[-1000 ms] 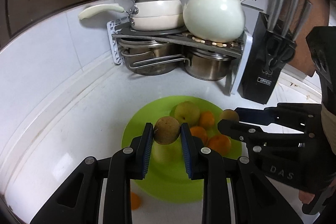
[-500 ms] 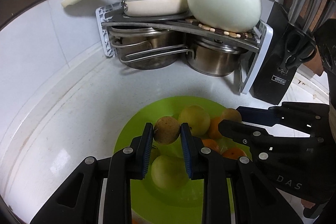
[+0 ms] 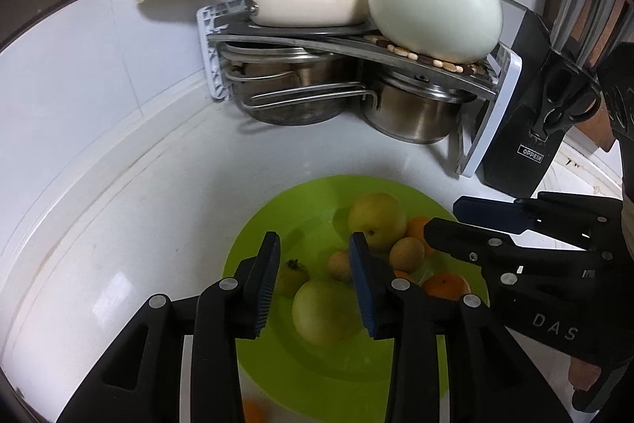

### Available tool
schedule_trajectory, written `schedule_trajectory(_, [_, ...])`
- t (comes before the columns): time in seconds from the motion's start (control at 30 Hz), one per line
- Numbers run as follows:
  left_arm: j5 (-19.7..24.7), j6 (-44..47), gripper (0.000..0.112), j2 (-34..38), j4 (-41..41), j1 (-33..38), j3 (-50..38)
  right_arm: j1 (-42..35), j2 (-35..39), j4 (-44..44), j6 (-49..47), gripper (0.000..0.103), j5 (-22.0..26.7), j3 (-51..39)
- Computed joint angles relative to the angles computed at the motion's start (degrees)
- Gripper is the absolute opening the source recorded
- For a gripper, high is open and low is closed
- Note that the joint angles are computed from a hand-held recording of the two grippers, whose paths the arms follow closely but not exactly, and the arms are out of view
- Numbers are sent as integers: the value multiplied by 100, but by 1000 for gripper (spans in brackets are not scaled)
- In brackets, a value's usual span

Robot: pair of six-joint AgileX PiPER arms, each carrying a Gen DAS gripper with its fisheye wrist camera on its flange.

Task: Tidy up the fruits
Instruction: 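Lower the brown fruit onto the plate with the left tool while the right releases its orange there, then move the left tool to the loose orange and the right tool to the green tomato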

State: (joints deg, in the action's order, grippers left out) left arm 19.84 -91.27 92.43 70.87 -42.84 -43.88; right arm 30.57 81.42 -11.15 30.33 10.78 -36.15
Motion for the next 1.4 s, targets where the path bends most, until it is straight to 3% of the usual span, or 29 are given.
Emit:
schedule_trajectory(0.5, [999, -329, 39, -1144, -206, -843, 509, 694, -1151, -1933, 2288, 33, 601, 340])
schedule_trajectory(0.8, [1991, -535, 49, -1834, -462, -1717, 792, 1611, -1796, -3308, 4038, 40, 1491, 500])
schedule_trajectory(1.1, [3462, -1308, 65, -2393, -634, -2937, 1141, 2867, -2285, -4379, 6007, 56, 2873, 767])
schedule_trajectory(1.4, [4789, -2589, 72, -2474, -1022, -4247, 1646, 4828, -2302, -4693, 8072, 71, 5290, 939])
